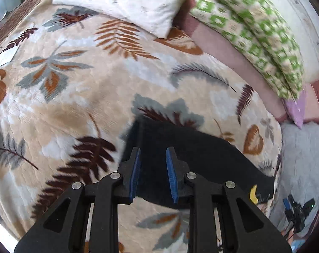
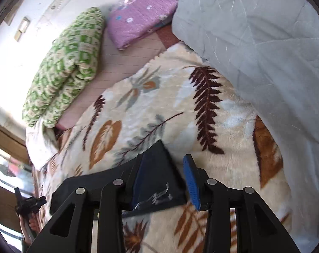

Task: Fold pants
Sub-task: 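Release the pants with left gripper while right gripper holds the hem end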

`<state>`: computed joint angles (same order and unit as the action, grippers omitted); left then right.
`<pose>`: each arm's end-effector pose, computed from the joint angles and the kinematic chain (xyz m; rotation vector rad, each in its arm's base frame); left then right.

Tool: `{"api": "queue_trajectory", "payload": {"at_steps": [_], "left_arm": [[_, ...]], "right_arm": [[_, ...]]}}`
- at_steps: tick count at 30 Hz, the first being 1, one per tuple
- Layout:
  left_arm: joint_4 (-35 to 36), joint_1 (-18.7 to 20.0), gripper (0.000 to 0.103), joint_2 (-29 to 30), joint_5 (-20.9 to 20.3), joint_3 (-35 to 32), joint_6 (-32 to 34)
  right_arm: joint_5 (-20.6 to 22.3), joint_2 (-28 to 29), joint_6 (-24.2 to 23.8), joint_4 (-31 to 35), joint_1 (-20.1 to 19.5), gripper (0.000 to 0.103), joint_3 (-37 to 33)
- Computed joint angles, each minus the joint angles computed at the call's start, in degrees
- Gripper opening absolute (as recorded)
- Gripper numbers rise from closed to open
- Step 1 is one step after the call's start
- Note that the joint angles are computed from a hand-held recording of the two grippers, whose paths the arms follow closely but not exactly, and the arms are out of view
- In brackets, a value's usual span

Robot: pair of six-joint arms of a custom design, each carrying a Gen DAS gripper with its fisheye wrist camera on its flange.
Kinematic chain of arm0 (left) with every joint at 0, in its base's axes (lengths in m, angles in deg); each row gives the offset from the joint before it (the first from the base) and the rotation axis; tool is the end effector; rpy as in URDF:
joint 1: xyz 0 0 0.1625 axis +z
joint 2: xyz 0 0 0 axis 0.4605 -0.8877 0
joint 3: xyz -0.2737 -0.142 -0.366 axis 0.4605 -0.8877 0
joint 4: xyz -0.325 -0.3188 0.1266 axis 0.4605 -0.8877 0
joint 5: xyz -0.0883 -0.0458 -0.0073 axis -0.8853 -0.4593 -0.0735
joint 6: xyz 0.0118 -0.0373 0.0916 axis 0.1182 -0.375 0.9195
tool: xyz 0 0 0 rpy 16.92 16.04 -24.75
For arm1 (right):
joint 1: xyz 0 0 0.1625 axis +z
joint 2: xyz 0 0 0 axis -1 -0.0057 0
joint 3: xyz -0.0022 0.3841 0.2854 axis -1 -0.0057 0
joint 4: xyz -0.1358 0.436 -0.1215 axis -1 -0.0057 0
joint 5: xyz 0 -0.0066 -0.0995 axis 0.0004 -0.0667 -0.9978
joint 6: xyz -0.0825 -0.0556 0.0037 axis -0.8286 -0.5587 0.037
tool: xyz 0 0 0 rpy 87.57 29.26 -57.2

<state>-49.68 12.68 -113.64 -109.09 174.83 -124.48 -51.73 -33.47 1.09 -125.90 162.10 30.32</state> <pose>-0.3332 -0.5518 0.1804 -0.6974 2.3587 -0.9130 -0.0901 -0.7524 0.4916 0.3755 -2.8056 0.8644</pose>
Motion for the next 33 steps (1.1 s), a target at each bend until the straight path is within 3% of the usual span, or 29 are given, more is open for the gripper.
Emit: {"api": "queue_trajectory", "payload": {"at_steps": [1, 3, 6, 9, 11, 15, 18, 23, 33], "left_arm": [[-0.95, -0.80, 0.033, 2.84, -1.42, -2.03, 2.21], [-4.69, -1.70, 0.037, 8.35, -4.38, -5.74, 7.70], [-11.04, -2.30, 0.037, 18.72, -11.96, -13.81, 16.99], [-15.89, -1.70, 0.037, 26.93, -18.88, -21.52, 21.62], [-17.11, -1.39, 0.037, 31.39, -21.37, -26.41, 23.05], [-19.06, -0.68, 0.037, 36.30, -22.16, -31.94, 21.65], [-19.81, -0.02, 0.037, 38.99, -23.26, -34.99, 19.28], [-29.33, 1.39, 0.037, 43.08, -25.07, -37.46, 15.06], [-36.01, 2.32, 0.037, 47.33, -21.19, -39.62, 7.43]], "right_arm": [[0.75, -0.99, -0.41, 2.28, -0.24, 0.048, 0.23], [1.06, -2.39, -0.65, 4.25, -0.51, 0.051, 1.05], [2.11, -3.95, -0.61, 7.16, -1.36, 0.052, 1.63], [3.51, -4.58, -0.22, 9.60, -2.56, 0.058, 1.41], [3.98, -4.24, 0.00, 11.36, -3.27, 0.059, 0.66], [6.17, -1.80, 0.23, 14.88, -4.37, 0.059, -2.27], [5.37, 1.45, 0.40, 16.30, -4.14, 0.059, -5.55], [6.18, 5.07, 0.75, 17.18, -4.20, 0.059, -9.49], [8.02, 7.30, -2.18, 22.36, -3.98, 0.059, -13.14]]}}
